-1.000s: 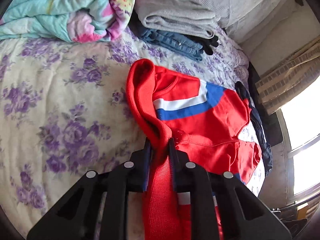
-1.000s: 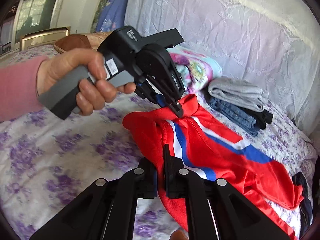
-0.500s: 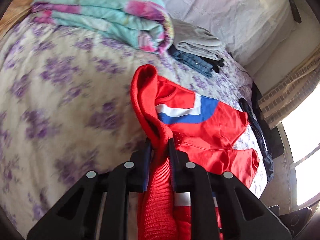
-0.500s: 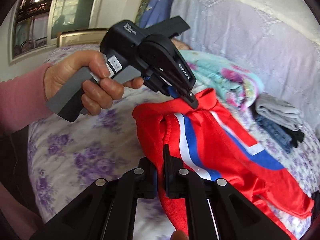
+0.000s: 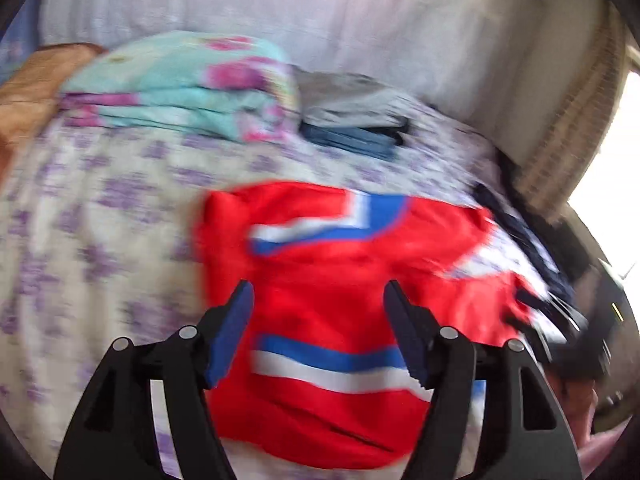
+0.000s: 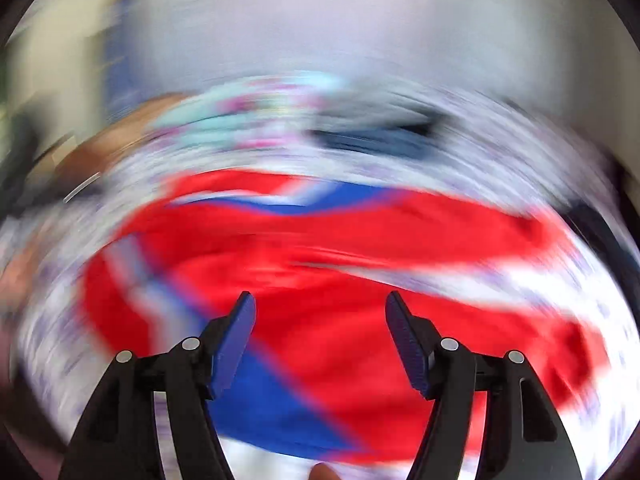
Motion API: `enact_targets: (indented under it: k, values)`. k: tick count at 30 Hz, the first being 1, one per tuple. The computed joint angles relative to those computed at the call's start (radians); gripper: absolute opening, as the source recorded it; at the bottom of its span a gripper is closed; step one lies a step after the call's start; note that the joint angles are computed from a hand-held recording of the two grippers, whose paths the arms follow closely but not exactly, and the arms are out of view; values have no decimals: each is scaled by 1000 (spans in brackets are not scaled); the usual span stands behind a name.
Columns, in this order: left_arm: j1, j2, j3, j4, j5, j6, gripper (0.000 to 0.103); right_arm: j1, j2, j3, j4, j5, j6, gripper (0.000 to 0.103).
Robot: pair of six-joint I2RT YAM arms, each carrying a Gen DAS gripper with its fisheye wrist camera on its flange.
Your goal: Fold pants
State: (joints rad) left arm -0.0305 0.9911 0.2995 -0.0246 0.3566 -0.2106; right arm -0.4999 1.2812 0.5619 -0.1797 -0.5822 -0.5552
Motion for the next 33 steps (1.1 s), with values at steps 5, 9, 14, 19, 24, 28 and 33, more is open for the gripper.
enact_targets:
  k: [5, 9, 14, 19, 24, 28, 33]
  values:
    - [-246, 271, -61, 292, 56, -142, 73, -337, 315, 259, -57, 4, 183, 68]
    - [-362, 418, -73, 419, -102, -172, 77, -427, 517, 401, -59, 71, 251, 68]
    - [-420, 408, -67, 400, -173, -191, 85, -429, 671, 534, -134, -31, 266, 54]
    - [-519, 376, -44, 320, -300, -213, 87, -425, 618, 492, -72, -5, 250, 9]
    - [-561, 388, -29, 304, -317, -221, 90, -552, 587, 494, -143, -23, 166, 9]
    - [-617, 399, -8, 269, -364, -192, 92, -558, 657, 491, -127, 36, 102, 20]
    - [-496, 180, 18, 10, -279, -71, 92, -616, 524, 468, -182, 16, 71, 61]
